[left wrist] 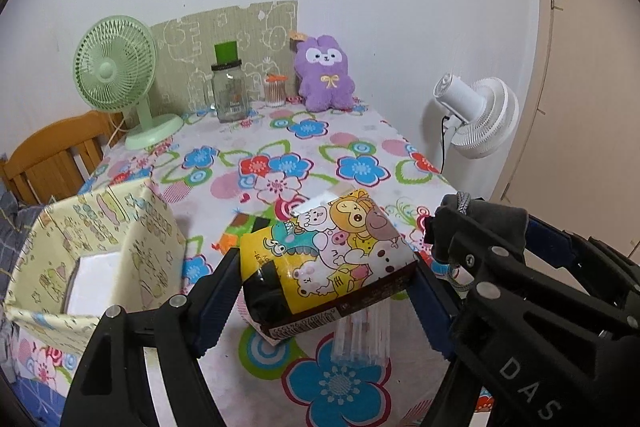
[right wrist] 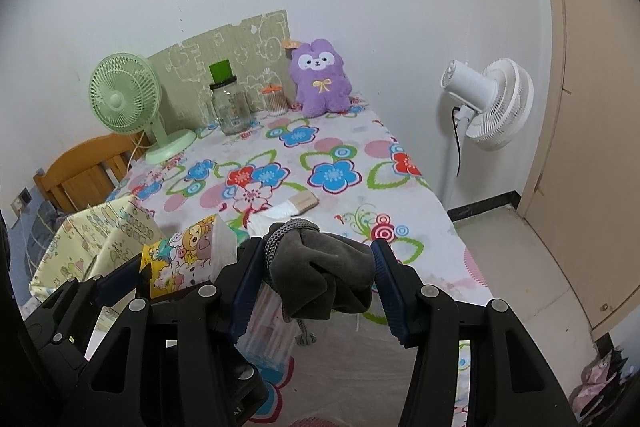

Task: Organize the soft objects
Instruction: 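Carry the cartoon box and grey sock with both tools over the fabric basket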

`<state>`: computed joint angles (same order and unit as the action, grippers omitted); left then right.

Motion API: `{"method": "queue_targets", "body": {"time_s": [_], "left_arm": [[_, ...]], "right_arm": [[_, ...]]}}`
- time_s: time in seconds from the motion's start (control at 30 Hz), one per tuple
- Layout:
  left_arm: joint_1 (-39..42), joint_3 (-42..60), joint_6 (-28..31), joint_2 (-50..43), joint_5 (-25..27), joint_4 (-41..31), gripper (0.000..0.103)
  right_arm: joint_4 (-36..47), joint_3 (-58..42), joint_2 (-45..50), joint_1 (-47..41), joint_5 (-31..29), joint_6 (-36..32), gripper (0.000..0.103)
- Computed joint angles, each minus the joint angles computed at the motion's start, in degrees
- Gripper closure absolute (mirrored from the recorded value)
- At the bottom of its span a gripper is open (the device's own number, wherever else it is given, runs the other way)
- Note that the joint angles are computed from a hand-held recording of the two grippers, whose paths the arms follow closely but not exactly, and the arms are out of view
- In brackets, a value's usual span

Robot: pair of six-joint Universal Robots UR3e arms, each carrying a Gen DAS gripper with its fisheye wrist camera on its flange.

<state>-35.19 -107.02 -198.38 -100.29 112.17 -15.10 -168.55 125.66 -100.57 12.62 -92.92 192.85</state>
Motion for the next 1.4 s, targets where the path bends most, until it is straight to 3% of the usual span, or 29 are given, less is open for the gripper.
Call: {"method": "queue_targets", "body": {"time_s": [0.67, 1.13, 1.4], "left_arm": [[5.15, -0.17, 4.58, 5.91, -2.28, -3.57, 0.022], [16.35, -7.37, 10.09, 15.28, -7.49, -4.61, 0.022], [24.85, -11.12, 15.21, 20.42, -13.02, -5.5, 0.022]], "right_arm": [[6.88, -13.31, 6.12, 6.87, -4.46, 0.75, 0.046], [11.18, -29.48, 18.97, 14.6, -5.27, 0.32, 0.046], [13.6, -39.99, 27.06, 18.54, -6.22, -0.42, 0.046]]}}
